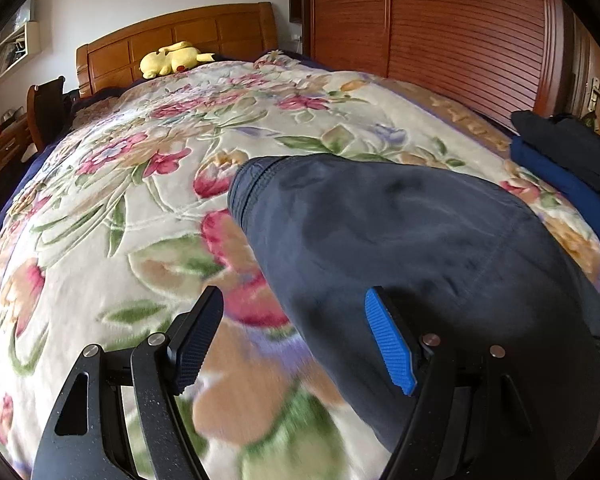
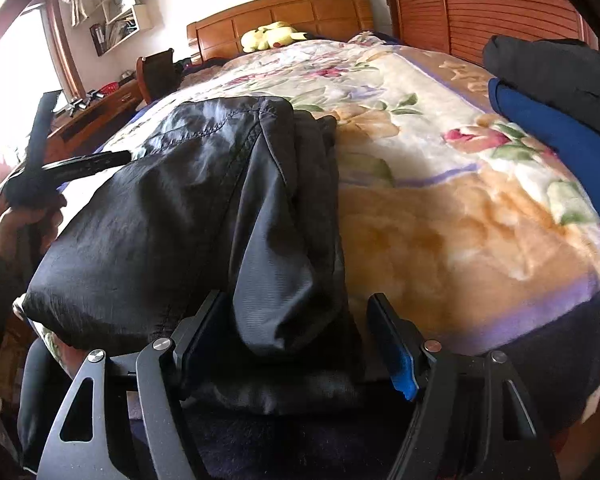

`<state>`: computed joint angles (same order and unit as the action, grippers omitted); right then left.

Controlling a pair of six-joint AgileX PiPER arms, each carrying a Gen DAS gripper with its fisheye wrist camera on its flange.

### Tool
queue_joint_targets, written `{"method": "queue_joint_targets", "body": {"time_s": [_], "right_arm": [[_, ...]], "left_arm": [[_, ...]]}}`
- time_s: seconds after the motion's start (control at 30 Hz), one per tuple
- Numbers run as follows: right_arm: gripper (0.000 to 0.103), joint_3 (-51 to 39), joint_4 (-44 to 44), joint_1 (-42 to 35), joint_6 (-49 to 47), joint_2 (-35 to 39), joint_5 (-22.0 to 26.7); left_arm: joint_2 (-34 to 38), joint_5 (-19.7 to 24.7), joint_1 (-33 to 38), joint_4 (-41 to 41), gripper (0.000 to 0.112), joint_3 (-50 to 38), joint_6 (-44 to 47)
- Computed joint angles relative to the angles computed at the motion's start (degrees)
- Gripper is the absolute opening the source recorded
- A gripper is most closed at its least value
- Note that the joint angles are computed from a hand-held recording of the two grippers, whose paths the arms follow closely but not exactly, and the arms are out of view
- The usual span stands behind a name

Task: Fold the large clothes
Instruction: 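Grasp the folded black jacket bundle with the left tool, then lift the jacket bundle with the left tool and carry it toward the clothes stack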

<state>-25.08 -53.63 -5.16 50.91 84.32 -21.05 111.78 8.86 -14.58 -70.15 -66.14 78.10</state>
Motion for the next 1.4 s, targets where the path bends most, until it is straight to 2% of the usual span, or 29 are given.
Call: {"method": "queue_joint_targets", "body": {"time_s": [0.1, 0.23, 0.47, 0.63, 0.73, 0.97, 1.13, 1.2, 1.23, 1.27, 1.3, 1.33, 1.37, 1.4], "right_arm": [[0.073, -0.09, -0.43, -0.25, -0.15, 0.29, -0.38], [0.073, -0.29, 2.22, 0.02, -3.71, 1.40, -0.62], [0.073, 0.76, 8.53, 1.28, -8.86, 1.66, -1.27], [0.073, 0.80, 8.07, 1.49, -8.41, 1.61, -1.23], [0.073, 0.76, 8.40, 1.86, -8.50, 1.47, -0.79], [0.073, 0.87, 7.75, 1.44, -7.49, 2.05, -2.03], [0.073, 0.64, 4.74, 0.72, -3.67, 2.81, -3.28], [0.069, 0.48, 1.75, -0.01, -0.38, 3.01, -4.31], [0.066, 0.55, 1.14, -0.02, 0.10, 2.89, -4.63], [0.059, 0.64, 1.00, 0.17, 0.36, 2.75, -4.82], [0.048, 0.68, -0.46, 0.13, 1.50, 2.56, -5.34], [0.042, 0.70, -2.19, 0.10, 2.89, 2.41, -5.97], [0.029, 0.79, -3.88, -0.25, 4.25, 2.51, -7.28], [0.025, 0.87, -3.28, -0.15, 3.71, 2.55, -7.30]], "left_arm": [[3.34, 0.23, -0.06, 15.13, 0.074, -5.24, -15.40], [7.50, 2.84, 0.16, 29.72, 0.074, -12.56, -31.24], [14.40, 8.32, 0.10, 45.11, 0.075, -24.26, -47.91], [17.25, 9.45, -0.37, 51.34, 0.078, -28.35, -53.99], [18.19, 9.47, -0.59, 52.41, 0.079, -29.26, -54.85], [19.40, 10.35, -0.35, 50.40, 0.079, -30.50, -53.38], [21.28, 14.69, 0.50, 47.28, 0.076, -34.27, -50.77], [23.09, 20.47, 1.94, 41.01, 0.062, -37.94, -46.44], [23.26, 21.17, 2.05, 40.71, 0.060, -38.32, -46.46], [23.37, 22.12, 1.94, 41.13, 0.052, -38.96, -46.60], [23.24, 22.90, 1.63, 41.79, 0.042, -39.31, -46.65], [22.69, 22.47, 1.05, 43.59, 0.039, -38.90, -47.87], [22.20, 22.10, 0.50, 45.41, 0.032, -38.53, -49.16], [21.34, 21.24, -0.36, 48.55, 0.029, -37.73, -51.30]]}}
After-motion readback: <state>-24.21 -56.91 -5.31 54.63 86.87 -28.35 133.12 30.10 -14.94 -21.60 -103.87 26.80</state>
